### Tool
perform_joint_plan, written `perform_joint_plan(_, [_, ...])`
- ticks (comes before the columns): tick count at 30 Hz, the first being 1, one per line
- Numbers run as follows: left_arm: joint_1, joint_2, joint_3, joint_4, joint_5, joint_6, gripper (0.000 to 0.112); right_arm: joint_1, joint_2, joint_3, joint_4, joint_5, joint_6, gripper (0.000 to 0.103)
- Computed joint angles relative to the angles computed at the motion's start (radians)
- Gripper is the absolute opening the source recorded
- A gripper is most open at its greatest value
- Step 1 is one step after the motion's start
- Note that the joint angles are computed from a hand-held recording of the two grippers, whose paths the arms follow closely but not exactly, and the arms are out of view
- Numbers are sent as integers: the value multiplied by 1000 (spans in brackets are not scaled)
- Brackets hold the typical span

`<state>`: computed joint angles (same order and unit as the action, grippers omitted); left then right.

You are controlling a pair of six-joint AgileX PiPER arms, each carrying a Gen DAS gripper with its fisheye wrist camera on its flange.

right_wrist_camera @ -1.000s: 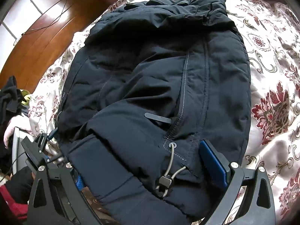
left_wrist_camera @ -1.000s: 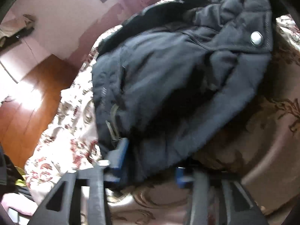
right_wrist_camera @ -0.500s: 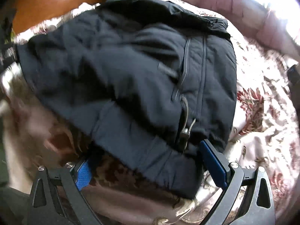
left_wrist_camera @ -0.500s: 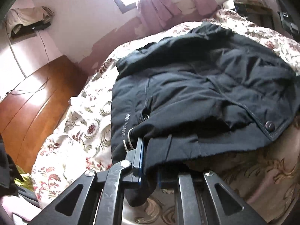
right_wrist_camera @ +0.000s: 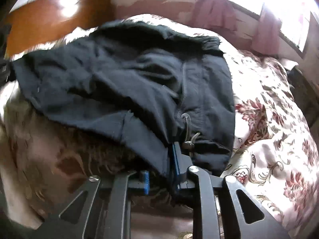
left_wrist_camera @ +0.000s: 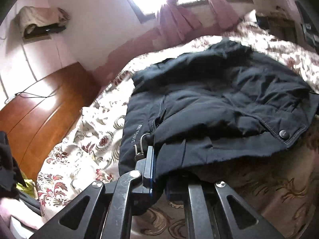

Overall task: Fold large clothes
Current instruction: 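Lift the held jacket edge up with both grippers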

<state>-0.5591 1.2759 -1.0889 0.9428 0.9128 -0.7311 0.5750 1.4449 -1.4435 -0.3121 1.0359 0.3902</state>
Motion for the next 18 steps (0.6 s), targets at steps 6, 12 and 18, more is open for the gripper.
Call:
perform_joint_plan(6, [-42, -63, -26, 55, 29, -54, 6, 59, -97, -15, -154, -31, 149, 8])
perform_joint_plan(12, [-153, -147, -103, 116, 148, -67, 6, 135, -167, -97, -268, 11, 207, 7])
perform_joint_plan(18, [-243, -182, -206, 159, 244, -36, 5, 232, -207, -200, -346, 88, 211, 6])
